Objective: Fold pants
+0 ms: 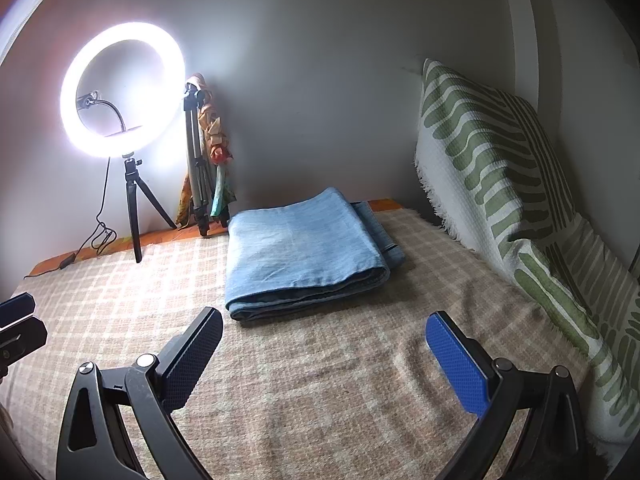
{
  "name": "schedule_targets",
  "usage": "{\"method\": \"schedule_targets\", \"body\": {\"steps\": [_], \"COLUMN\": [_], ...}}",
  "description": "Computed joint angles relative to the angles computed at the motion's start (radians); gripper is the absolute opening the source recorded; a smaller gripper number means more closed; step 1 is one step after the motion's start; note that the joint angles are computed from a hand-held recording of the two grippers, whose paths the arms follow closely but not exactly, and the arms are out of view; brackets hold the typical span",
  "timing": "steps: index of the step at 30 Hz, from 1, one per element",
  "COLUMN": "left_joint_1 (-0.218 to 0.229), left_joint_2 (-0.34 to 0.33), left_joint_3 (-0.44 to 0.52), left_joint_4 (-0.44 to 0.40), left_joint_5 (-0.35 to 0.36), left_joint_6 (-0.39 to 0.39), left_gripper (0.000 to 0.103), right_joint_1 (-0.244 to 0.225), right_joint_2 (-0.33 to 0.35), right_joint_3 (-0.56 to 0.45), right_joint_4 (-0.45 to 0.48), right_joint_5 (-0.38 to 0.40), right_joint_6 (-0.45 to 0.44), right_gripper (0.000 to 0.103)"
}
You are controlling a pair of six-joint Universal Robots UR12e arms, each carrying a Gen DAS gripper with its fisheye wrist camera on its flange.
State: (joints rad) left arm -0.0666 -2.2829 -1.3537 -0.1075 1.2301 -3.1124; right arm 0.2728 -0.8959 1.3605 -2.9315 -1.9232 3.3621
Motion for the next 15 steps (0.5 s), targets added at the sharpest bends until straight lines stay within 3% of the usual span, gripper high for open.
{"method": "schedule_targets", "body": {"steps": [15], "left_joint_1": [-0.002], "left_joint_2": [0.002], "left_joint_3": [0.000], "left_joint_4": [-0.004], "left_joint_5": [0.021], "left_joint_6": [-0.001], "left_gripper": [0.090], "right_joint_1": [0.001], "right_joint_2": [0.005], "right_joint_3": [-0.004], "right_joint_4": [0.002], "right_joint_5": [0.006], "right_joint_6": [0.000], "right_gripper": [0.103]}}
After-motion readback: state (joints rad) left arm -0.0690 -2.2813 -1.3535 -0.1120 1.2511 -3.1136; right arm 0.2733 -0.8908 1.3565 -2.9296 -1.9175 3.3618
